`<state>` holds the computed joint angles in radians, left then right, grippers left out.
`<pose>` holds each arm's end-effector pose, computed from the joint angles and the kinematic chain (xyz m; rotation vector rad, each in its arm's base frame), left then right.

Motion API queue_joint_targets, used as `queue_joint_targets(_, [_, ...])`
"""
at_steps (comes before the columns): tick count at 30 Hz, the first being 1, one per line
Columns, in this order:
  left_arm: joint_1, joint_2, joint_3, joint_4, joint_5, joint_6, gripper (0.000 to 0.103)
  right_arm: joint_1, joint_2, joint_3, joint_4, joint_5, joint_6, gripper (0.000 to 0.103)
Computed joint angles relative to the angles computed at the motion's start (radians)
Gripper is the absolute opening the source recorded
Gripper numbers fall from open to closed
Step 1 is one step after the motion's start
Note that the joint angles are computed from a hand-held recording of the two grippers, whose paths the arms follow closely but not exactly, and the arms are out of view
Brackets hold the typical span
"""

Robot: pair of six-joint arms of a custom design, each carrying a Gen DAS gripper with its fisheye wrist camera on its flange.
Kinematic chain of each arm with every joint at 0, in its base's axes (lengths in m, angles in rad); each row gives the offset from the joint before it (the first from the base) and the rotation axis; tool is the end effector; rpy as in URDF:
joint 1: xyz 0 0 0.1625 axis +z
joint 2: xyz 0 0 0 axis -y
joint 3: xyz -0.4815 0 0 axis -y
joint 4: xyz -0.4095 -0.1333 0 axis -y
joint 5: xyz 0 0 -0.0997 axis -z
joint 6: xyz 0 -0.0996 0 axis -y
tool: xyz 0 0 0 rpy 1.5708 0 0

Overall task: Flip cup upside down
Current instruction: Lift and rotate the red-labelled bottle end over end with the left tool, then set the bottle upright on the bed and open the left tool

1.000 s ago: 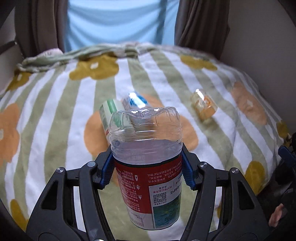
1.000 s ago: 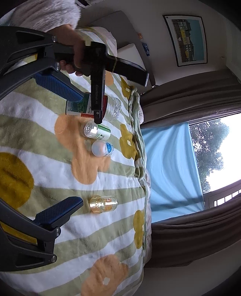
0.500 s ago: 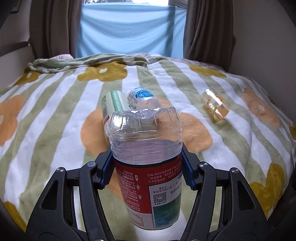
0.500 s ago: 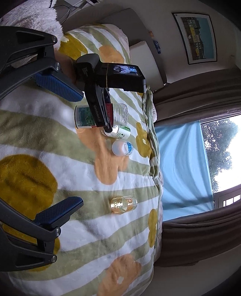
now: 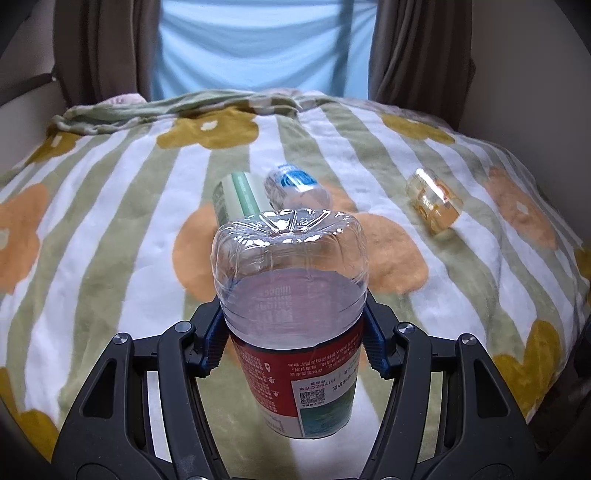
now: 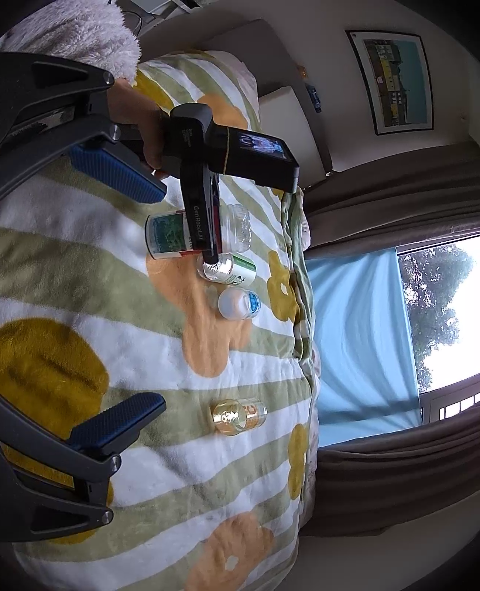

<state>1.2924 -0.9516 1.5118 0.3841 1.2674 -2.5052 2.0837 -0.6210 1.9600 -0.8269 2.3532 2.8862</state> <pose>-0.0085 -0.6230 0.2016 1.0465 2.4216 -0.7681 0.2995 -0.4033 -0.0774 0.3254 -2.1920 1.3640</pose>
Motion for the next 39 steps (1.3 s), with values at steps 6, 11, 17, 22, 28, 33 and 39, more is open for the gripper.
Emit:
queue_joint_targets(6, [0.036, -0.01, 0.053, -0.11, 0.064, 0.018, 0.058, 0.001, 0.0, -0.001, 0.004, 0.0, 0.0, 0.103])
queue_joint_targets(11, [0.033, -0.017, 0.066, -0.089, 0.056, 0.055, 0.058, 0.001, 0.001, -0.003, 0.005, 0.0, 0.005, 0.103])
queue_joint_targets(17, [0.028, 0.019, 0.003, 0.055, -0.001, -0.013, 0.058, -0.002, 0.008, -0.015, 0.021, -0.013, 0.005, 0.103])
queue_joint_targets(22, [0.018, 0.011, 0.003, 0.067, -0.031, -0.028, 0.061, -0.006, 0.013, -0.022, 0.031, -0.021, 0.01, 0.103])
queue_joint_targets(28, [0.014, -0.015, 0.028, 0.033, -0.039, 0.005, 0.1, -0.009, 0.022, -0.038, 0.049, -0.024, 0.016, 0.103])
queue_joint_targets(33, [0.016, -0.011, 0.011, 0.069, -0.032, -0.009, 0.1, -0.009, 0.033, -0.058, 0.072, -0.021, 0.022, 0.103])
queue_joint_targets(39, [0.016, -0.029, 0.003, 0.099, -0.007, -0.016, 0.1, 0.005, 0.042, -0.081, 0.088, 0.006, 0.021, 0.103])
